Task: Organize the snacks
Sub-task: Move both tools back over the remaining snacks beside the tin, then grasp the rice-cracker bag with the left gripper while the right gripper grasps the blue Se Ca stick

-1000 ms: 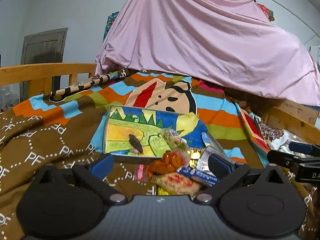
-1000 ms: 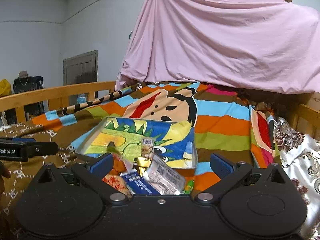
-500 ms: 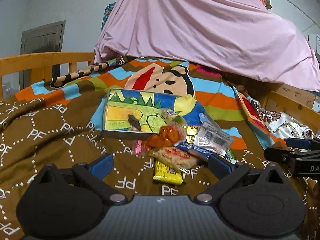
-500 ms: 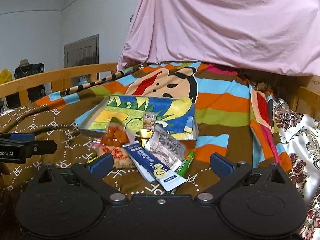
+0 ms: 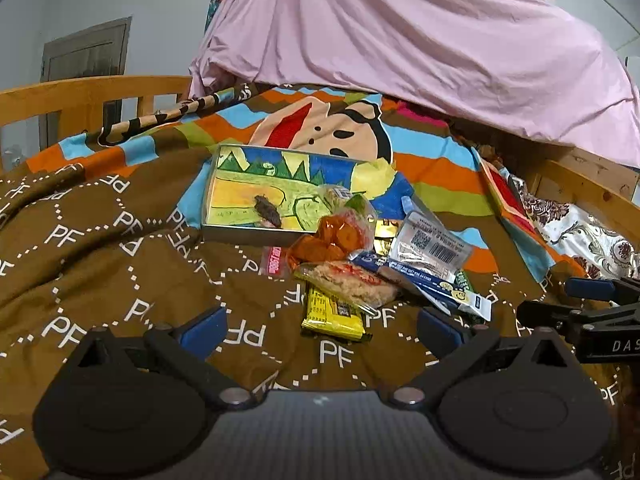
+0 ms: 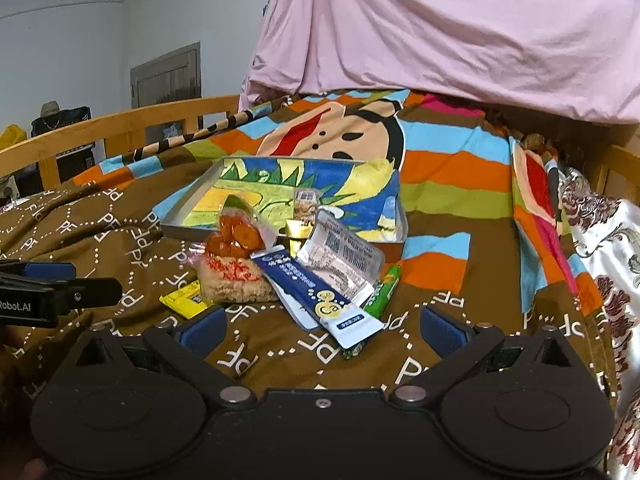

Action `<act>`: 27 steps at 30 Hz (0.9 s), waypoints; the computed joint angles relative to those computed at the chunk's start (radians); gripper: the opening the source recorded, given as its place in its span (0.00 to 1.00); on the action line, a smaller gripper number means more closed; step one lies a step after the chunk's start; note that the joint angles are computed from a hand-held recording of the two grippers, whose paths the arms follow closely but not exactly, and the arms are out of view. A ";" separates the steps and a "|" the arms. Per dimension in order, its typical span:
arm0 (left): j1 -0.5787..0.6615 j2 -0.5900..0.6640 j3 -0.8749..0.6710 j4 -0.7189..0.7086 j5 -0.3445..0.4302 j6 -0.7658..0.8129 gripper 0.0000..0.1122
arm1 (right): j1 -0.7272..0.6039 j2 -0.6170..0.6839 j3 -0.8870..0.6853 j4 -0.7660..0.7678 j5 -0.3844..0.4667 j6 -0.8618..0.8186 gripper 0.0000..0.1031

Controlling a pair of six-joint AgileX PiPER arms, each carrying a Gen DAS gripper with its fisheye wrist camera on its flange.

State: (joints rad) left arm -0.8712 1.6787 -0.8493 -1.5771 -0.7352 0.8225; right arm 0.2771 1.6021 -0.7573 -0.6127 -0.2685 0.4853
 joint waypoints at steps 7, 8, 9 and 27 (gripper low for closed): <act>0.032 0.017 -0.010 -0.004 0.046 0.021 0.91 | -0.007 0.059 -0.058 -0.199 0.040 0.158 0.99; 0.038 0.019 -0.012 -0.001 0.056 0.025 0.91 | -0.009 0.068 -0.068 -0.225 0.039 0.176 0.99; 0.045 0.022 -0.015 0.000 0.066 0.033 0.91 | -0.013 0.076 -0.074 -0.243 0.036 0.186 0.99; 0.321 0.142 -0.195 0.124 0.429 0.252 0.91 | -0.133 0.377 -0.387 -0.642 -0.175 0.456 0.99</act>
State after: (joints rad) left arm -0.5506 1.8203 -1.0446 -1.4533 -0.3063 1.0743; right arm 0.1443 1.9789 -1.1446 -1.2544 -0.4430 0.9415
